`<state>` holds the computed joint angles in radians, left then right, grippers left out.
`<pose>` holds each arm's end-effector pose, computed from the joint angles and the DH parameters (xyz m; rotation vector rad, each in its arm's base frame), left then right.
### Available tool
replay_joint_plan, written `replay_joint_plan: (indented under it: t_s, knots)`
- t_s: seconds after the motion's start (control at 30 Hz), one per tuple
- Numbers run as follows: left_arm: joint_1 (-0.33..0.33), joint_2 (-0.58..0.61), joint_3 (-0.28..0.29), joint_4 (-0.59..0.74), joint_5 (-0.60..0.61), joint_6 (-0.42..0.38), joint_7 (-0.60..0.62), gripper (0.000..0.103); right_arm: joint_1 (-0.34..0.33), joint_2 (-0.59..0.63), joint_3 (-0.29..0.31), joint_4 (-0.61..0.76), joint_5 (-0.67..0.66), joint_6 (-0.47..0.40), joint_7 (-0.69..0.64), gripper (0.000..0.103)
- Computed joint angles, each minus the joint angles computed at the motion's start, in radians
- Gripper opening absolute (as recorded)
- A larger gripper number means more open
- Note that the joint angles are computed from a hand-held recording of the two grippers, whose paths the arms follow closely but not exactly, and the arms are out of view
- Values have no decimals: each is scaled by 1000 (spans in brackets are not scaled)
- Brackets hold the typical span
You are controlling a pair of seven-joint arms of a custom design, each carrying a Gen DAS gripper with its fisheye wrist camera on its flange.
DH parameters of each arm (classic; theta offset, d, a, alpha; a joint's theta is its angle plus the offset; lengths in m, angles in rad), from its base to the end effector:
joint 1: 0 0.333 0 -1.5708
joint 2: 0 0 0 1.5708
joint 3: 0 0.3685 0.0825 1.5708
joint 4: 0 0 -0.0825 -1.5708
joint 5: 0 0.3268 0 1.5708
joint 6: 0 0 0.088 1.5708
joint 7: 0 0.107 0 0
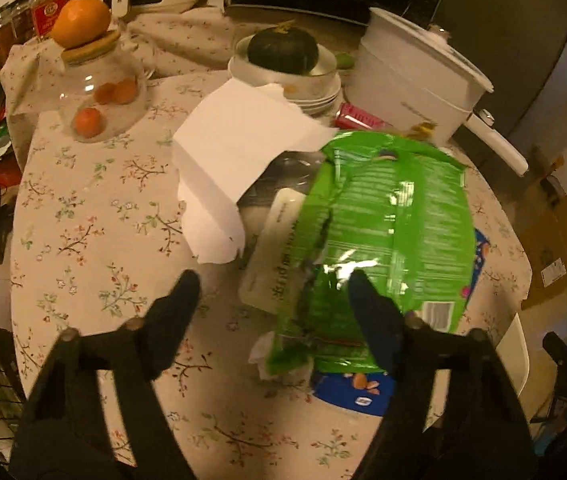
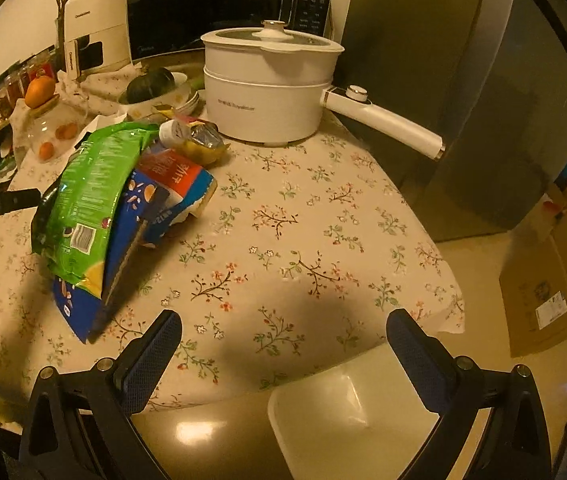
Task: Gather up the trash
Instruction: 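Grasp the green snack bag with the left gripper and lift it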
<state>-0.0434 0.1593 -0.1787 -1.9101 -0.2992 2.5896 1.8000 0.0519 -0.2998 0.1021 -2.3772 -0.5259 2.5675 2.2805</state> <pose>0.5832 -0.1183 0.5513 -1.7702 2.2273 -0.7866 0.4161 0.0778 0.5672 -1.7587 2.1015 -0.7820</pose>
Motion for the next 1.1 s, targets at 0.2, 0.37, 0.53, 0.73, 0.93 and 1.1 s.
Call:
replay_joint_plan:
  t_s: [0.2,0.37,0.53,0.73,0.93,1.1]
  knots:
    - [0,32,-7,22,-6,-29,23,23,7,13,1,8,11,7,-3,103]
    - [5,20,-18,10,-43,-30,64,4,23,34,-3,19,29,13,-5,103]
    - [9,-27,-15,-30,-86,39,118,1,44,65,-26,27,112,54,-25,103]
    - [38,-61,-12,-32,-256,52,269,3,67,122,-41,54,226,102,-56,103]
    - [5,-49,-12,-23,-240,27,233,93,73,144,-28,83,185,87,-32,103]
    - [-53,-32,-38,-17,-167,13,209,94,66,132,-32,75,137,81,-14,103]
